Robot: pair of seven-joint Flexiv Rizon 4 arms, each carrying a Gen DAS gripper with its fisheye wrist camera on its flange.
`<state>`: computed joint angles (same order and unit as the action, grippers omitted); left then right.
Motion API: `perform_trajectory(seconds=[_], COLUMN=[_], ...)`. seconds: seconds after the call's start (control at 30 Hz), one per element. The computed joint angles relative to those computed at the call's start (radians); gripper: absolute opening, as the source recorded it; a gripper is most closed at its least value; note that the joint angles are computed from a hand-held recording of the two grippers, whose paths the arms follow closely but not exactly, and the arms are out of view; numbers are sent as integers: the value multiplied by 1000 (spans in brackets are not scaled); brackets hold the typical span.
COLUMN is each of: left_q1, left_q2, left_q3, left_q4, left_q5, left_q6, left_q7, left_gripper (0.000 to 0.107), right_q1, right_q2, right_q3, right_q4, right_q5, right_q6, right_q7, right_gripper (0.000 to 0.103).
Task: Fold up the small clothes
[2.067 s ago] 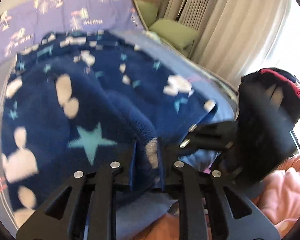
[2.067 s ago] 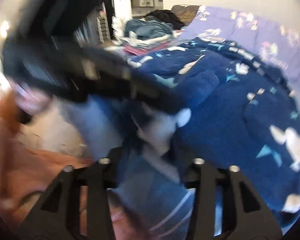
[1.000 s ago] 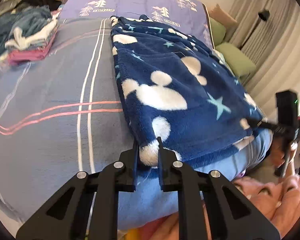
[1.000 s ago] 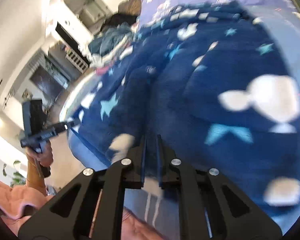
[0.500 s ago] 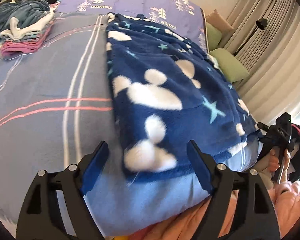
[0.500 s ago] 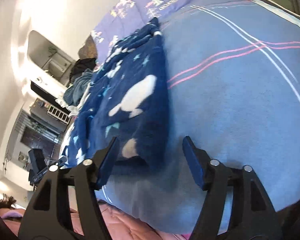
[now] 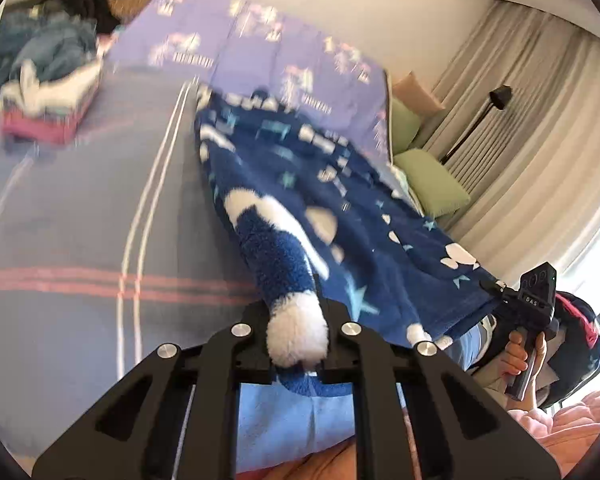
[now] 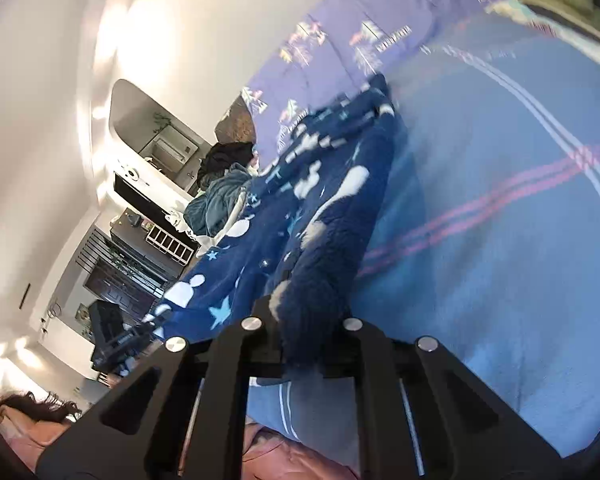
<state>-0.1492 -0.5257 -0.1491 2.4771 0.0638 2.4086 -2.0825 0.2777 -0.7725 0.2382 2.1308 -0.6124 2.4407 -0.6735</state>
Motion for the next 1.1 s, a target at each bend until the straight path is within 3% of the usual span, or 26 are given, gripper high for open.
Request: perform_trajectory(seconds=[0.23,0.47,0.7,1.1], left_q1=[-25,-60,-115,-98], left_q2=[40,91,112,122], left_q3=[0,33,71,71], left_q4=[-37,-43,-90,-182], left_q5=[-25,-81,-209,-235], left_q6=[-64,-42,-56,-83], left_q7=[52,88,176,267], left_gripper=[12,12,13,13], right_q1=[7,34,68,98], right_q2=[-36,8,35,31], right_q3=[3,-24,-49,-69], right_q4=[-71,-81,-155,-280], right_q5=[-58,9,92,140], right_q6=[-17,28,-33,-90], right_q7=[27,-35,-84,-157], right_gripper=[9,9,9,9])
